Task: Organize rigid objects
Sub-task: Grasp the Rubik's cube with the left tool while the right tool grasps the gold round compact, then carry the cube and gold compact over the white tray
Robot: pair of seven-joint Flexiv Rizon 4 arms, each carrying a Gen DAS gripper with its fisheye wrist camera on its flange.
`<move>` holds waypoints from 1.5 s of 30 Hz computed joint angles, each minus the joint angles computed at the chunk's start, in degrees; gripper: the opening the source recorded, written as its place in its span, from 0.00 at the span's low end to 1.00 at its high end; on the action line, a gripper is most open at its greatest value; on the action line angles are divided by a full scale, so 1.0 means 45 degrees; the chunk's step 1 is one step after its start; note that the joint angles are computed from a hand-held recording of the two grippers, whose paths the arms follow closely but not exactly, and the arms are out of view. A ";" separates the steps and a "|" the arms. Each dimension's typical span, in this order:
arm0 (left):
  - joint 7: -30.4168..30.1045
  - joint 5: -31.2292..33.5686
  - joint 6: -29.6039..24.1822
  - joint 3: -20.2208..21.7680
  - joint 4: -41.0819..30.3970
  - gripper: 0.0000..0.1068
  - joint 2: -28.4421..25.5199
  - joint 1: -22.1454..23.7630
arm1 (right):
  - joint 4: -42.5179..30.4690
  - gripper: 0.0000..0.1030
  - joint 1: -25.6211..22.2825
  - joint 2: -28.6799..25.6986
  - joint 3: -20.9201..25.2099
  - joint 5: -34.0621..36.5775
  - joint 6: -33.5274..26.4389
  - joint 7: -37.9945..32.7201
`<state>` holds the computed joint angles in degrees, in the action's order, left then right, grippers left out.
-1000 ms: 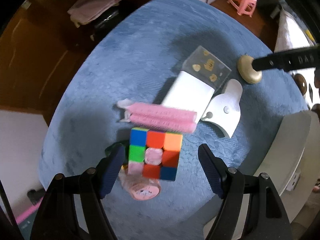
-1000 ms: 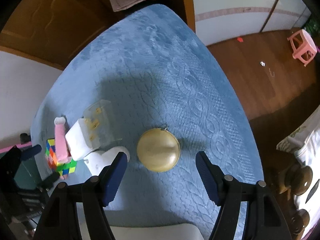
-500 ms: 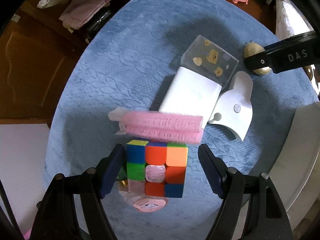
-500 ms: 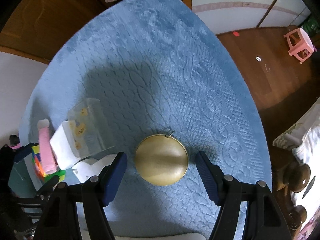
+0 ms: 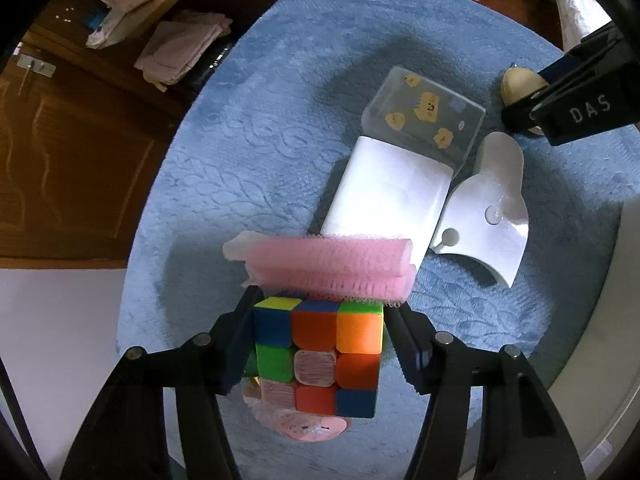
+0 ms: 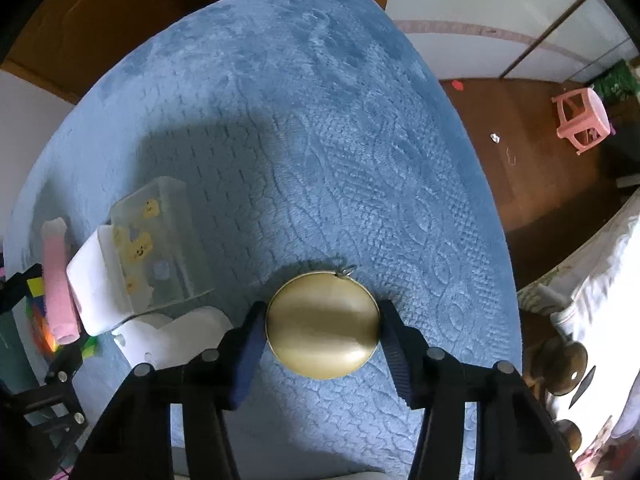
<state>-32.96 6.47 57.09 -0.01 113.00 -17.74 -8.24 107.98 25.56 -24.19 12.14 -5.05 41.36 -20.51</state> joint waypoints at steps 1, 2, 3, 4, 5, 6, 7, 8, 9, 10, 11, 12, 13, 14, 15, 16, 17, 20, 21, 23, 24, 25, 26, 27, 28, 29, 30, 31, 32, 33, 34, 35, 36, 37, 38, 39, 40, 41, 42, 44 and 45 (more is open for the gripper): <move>-0.0025 0.0019 0.0150 0.0039 0.0200 0.60 0.0134 0.0014 | 0.0000 0.54 0.0034 0.0044 0.0016 0.0016 -0.0025 0.0075; -0.0168 0.0038 0.0290 0.0058 0.0441 0.60 0.0315 -0.0037 | 0.0085 0.54 0.0068 0.0123 0.0035 0.0027 0.0068 0.0172; -0.0119 -0.0072 0.0320 0.0026 0.0469 0.60 0.0349 0.0029 | 0.0202 0.54 0.0081 0.0232 0.0041 0.0005 0.0179 0.0226; -0.0115 -0.0215 0.0276 -0.0001 0.0568 0.59 0.0489 0.0069 | 0.0375 0.54 0.0046 0.0387 0.0045 -0.0016 0.0297 0.0204; -0.0069 -0.0364 0.0197 -0.0007 0.0735 0.59 0.0713 0.0130 | 0.0558 0.54 0.0075 0.0598 0.0066 -0.0072 0.0428 0.0277; -0.0073 -0.0461 0.0125 -0.0015 0.0803 0.59 0.0829 0.0163 | 0.0654 0.54 0.0010 0.0728 0.0059 -0.0093 0.0506 0.0194; -0.0041 -0.0603 -0.0001 -0.0022 0.0862 0.59 0.0985 0.0220 | 0.0771 0.54 0.0007 0.0890 0.0064 -0.0158 0.0580 0.0193; -0.0040 -0.0743 -0.0100 -0.0011 0.0973 0.59 0.1211 0.0272 | 0.0912 0.54 0.0038 0.1118 0.0085 -0.0258 0.0613 0.0227; -0.0159 -0.0756 -0.0083 -0.0010 0.1045 0.58 0.1314 0.0254 | 0.0979 0.54 0.0061 0.1249 0.0095 -0.0334 0.0662 0.0261; -0.0180 -0.0831 -0.0050 0.0001 0.1163 0.57 0.1498 0.0285 | 0.1035 0.54 0.0095 0.1389 0.0110 -0.0420 0.0725 0.0308; -0.0158 -0.0936 0.0048 -0.0001 0.1302 0.57 0.1658 0.0326 | 0.1199 0.54 0.0158 0.1665 0.0138 -0.0575 0.0841 0.0406; -0.0202 -0.1016 -0.0072 -0.0019 0.1209 0.57 0.1716 0.0353 | 0.1305 0.54 0.0179 0.1848 0.0159 -0.0658 0.0903 0.0462; -0.0154 -0.1186 -0.0142 -0.0019 0.1305 0.57 0.1887 0.0407 | 0.1458 0.54 0.0230 0.2119 0.0202 -0.0778 0.1025 0.0577; -0.0068 -0.1416 -0.0213 -0.0017 0.1431 0.57 0.2104 0.0474 | 0.1621 0.54 0.0217 0.2379 0.0234 -0.0848 0.1149 0.0598; -0.0038 -0.1515 -0.0240 -0.0010 0.1553 0.57 0.2293 0.0493 | 0.1737 0.54 0.0254 0.2591 0.0279 -0.0940 0.1231 0.0693; 0.0004 -0.1622 -0.0283 -0.0006 0.1631 0.57 0.2460 0.0518 | 0.1920 0.54 0.0246 0.2829 0.0320 -0.1006 0.1354 0.0717; 0.0063 -0.1785 -0.0327 0.0023 0.1831 0.57 0.2784 0.0539 | 0.2060 0.54 0.0292 0.3103 0.0392 -0.1100 0.1459 0.0813; 0.0152 -0.2194 -0.0642 0.0111 0.2234 0.57 0.3606 0.0579 | 0.2526 0.54 0.0342 0.3914 0.0610 -0.1296 0.1714 0.0884; 0.0195 -0.2345 -0.0753 0.0136 0.2339 0.57 0.3829 0.0591 | 0.2658 0.54 0.0380 0.4164 0.0690 -0.1368 0.1750 0.0938; 0.0327 -0.2771 -0.1070 0.0250 0.2703 0.57 0.4572 0.0580 | 0.2922 0.54 0.0496 0.4724 0.0886 -0.1586 0.1846 0.1093; 0.0377 -0.2922 -0.1186 0.0296 0.2840 0.57 0.4863 0.0569 | 0.3042 0.54 0.0542 0.4972 0.0974 -0.1678 0.1857 0.1153; 0.0429 -0.3076 -0.1334 0.0353 0.2989 0.57 0.5211 0.0549 | 0.3195 0.54 0.0604 0.5293 0.1095 -0.1786 0.1848 0.1257; 0.0508 -0.3317 -0.1558 0.0455 0.3209 0.57 0.5723 0.0504 | 0.3304 0.54 0.0664 0.5589 0.1212 -0.1867 0.1826 0.1320; 0.0556 -0.3497 -0.1717 0.0514 0.3333 0.57 0.6028 0.0473 | 0.3434 0.54 0.0721 0.5834 0.1322 -0.1946 0.1850 0.1383; 0.0626 -0.3711 -0.1860 0.0591 0.3473 0.57 0.6317 0.0438 | 0.3468 0.54 0.0798 0.6040 0.1432 -0.2012 0.1779 0.1456; 0.0682 -0.3993 -0.2127 0.0711 0.3679 0.57 0.6776 0.0376 | 0.3564 0.54 0.0887 0.6311 0.1577 -0.2066 0.1714 0.1556; 0.0689 -0.4134 -0.2286 0.0779 0.3827 0.57 0.7077 0.0354 | 0.3699 0.54 0.0983 0.6567 0.1729 -0.2124 0.1716 0.1646; 0.0648 -0.4222 -0.2455 0.0847 0.4010 0.57 0.7415 0.0339 | 0.3784 0.54 0.1057 0.6732 0.1826 -0.2161 0.1698 0.1678; 0.0535 -0.4239 -0.2618 0.0882 0.4187 0.57 0.7712 0.0341 | 0.3910 0.54 0.1174 0.6901 0.1987 -0.2257 0.1694 0.1754; 0.0393 -0.4206 -0.2861 0.0945 0.4401 0.57 0.8068 0.0363 | 0.3975 0.54 0.1270 0.6994 0.2082 -0.2285 0.1636 0.1795; 0.0302 -0.4163 -0.3032 0.0978 0.4540 0.57 0.8289 0.0391 | 0.4025 0.54 0.1384 0.7138 0.2193 -0.2265 0.1485 0.1831; 0.0190 -0.4089 -0.3178 0.1028 0.4742 0.57 0.8548 0.0431 | 0.4120 0.54 0.1481 0.7202 0.2282 -0.2287 0.1432 0.1855; 0.0052 -0.3971 -0.3347 0.1084 0.4961 0.57 0.8829 0.0495 | 0.4203 0.54 0.1609 0.7272 0.2393 -0.2255 0.1338 0.1885; -0.0110 -0.3780 -0.3517 0.1120 0.5176 0.57 0.9075 0.0591 | 0.4261 0.54 0.1706 0.7310 0.2446 -0.2196 0.1280 0.1891; -0.0287 -0.3583 -0.3610 0.1098 0.5348 0.57 0.9287 0.0665 | 0.4386 0.54 0.1834 0.7325 0.2534 -0.2105 0.1250 0.1875; -0.0476 -0.3335 -0.3667 0.1084 0.5538 0.57 0.9464 0.0769 | 0.4447 0.54 0.1933 0.7326 0.2583 -0.2075 0.1183 0.1869; -0.0608 -0.3165 -0.3752 0.1073 0.5631 0.57 0.9584 0.0838 | 0.4499 0.54 0.2028 0.7325 0.2629 -0.2049 0.1103 0.1872; -0.0806 -0.2960 -0.3841 0.1060 0.5771 0.57 0.9680 0.0939 | 0.4612 0.54 0.2145 0.7323 0.2710 -0.1985 0.1029 0.1900; -0.1039 -0.2785 -0.3958 0.1029 0.5877 0.57 0.9742 0.1029 | 0.4689 0.54 0.2228 0.7309 0.2744 -0.1941 0.0998 0.1945; -0.1435 -0.2444 -0.4017 0.1004 0.6138 0.57 0.9881 0.1171 | 0.4870 0.54 0.2404 0.7257 0.2825 -0.1833 0.0941 0.2066; -0.1566 -0.2292 -0.3958 0.0981 0.6236 0.57 0.9916 0.1215 | 0.4973 0.54 0.2486 0.7236 0.2855 -0.1739 0.0965 0.2113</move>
